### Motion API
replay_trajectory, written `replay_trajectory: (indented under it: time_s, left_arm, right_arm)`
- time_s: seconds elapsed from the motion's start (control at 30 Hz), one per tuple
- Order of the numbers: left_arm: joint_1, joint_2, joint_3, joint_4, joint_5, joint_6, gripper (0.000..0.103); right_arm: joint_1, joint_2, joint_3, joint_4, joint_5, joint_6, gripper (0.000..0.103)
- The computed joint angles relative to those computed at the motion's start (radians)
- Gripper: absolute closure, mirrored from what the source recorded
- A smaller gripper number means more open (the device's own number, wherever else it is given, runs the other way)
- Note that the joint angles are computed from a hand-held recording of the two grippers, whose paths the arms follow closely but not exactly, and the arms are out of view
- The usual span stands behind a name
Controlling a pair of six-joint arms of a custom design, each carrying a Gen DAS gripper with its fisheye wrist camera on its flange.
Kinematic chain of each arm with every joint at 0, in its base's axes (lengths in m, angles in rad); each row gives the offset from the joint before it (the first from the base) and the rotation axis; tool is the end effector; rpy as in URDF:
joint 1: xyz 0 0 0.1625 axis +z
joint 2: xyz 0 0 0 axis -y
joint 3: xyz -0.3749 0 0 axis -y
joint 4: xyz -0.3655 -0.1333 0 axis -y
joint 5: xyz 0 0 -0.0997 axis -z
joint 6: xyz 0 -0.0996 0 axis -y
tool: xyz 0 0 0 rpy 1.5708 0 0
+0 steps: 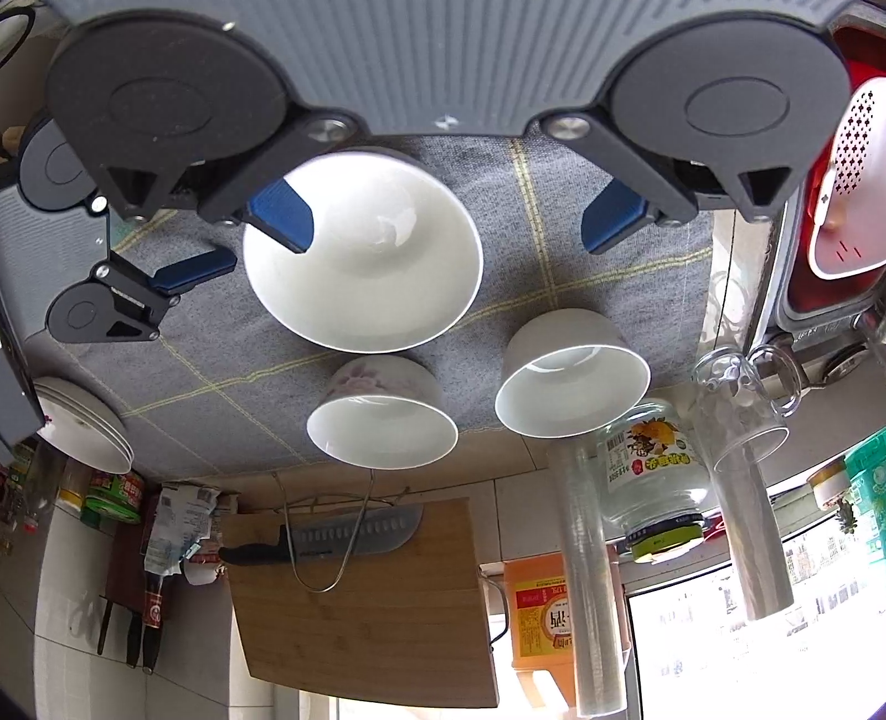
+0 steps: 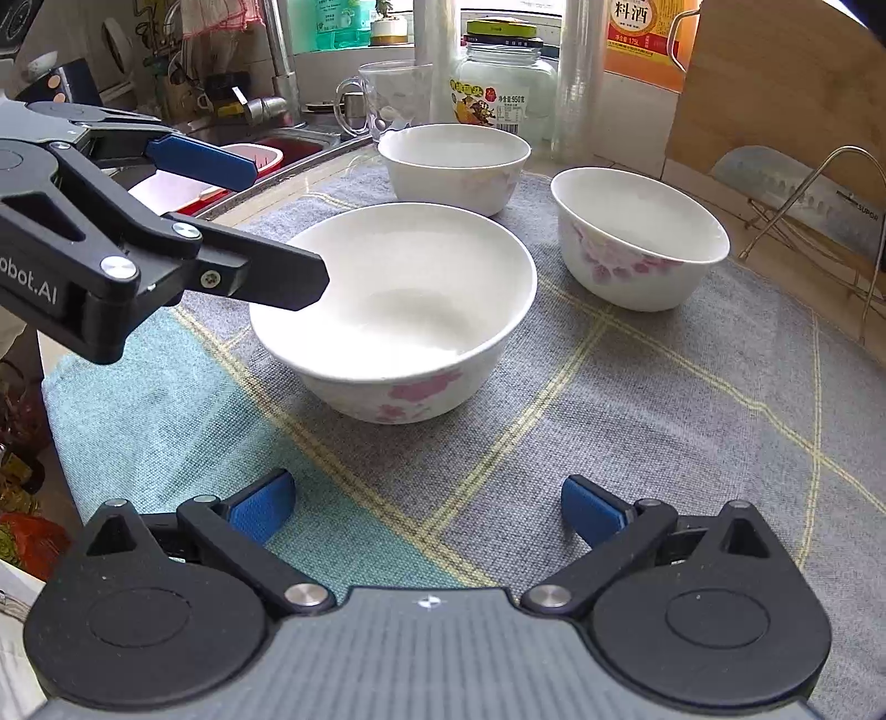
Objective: Organize plates and bowls
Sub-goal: 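Move the left tool to a white flower-print bowl and close on its rim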
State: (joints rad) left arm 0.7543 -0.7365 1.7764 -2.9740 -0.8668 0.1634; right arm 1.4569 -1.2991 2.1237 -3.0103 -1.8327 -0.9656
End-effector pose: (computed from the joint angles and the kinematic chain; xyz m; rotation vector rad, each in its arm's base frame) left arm -0.2894 -0.5433 0.0636 1.0244 2.2781 -0.7272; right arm 0.0516 -0.4947 0.2342 0.9594 -2.3740 0.5237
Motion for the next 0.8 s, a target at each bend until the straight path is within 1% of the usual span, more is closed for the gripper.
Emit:
replay_trajectory:
  time_s: [0.07, 0.13, 0.3, 0.47, 0.53, 0.8]
  left_arm:
    - [0.007, 0.006, -0.016, 0.020, -0.006, 0.010, 0.001]
    - [0.019, 0.009, -0.038, 0.053, -0.029, 0.024, 0.001]
    - [0.048, 0.026, -0.111, 0.152, -0.083, 0.048, 0.001]
    - [0.075, 0.049, -0.197, 0.276, -0.128, 0.051, 0.004]
    - [0.083, 0.058, -0.227, 0.318, -0.136, 0.059, 0.004]
    - [0.090, 0.076, -0.274, 0.375, -0.155, 0.112, 0.005]
  right_arm:
    - [-0.001, 0.007, 0.005, -0.021, 0.002, -0.013, 0.000]
    - [-0.009, 0.002, 0.012, -0.031, 0.018, -0.022, 0.000]
    - [-0.047, -0.017, 0.062, -0.106, 0.090, -0.057, 0.000]
    - [-0.032, -0.007, 0.067, -0.136, 0.071, -0.042, 0.000]
    - [-0.022, 0.010, 0.068, -0.173, 0.074, -0.060, 0.000]
    - [-0.005, 0.042, 0.062, -0.237, 0.107, -0.070, 0.000]
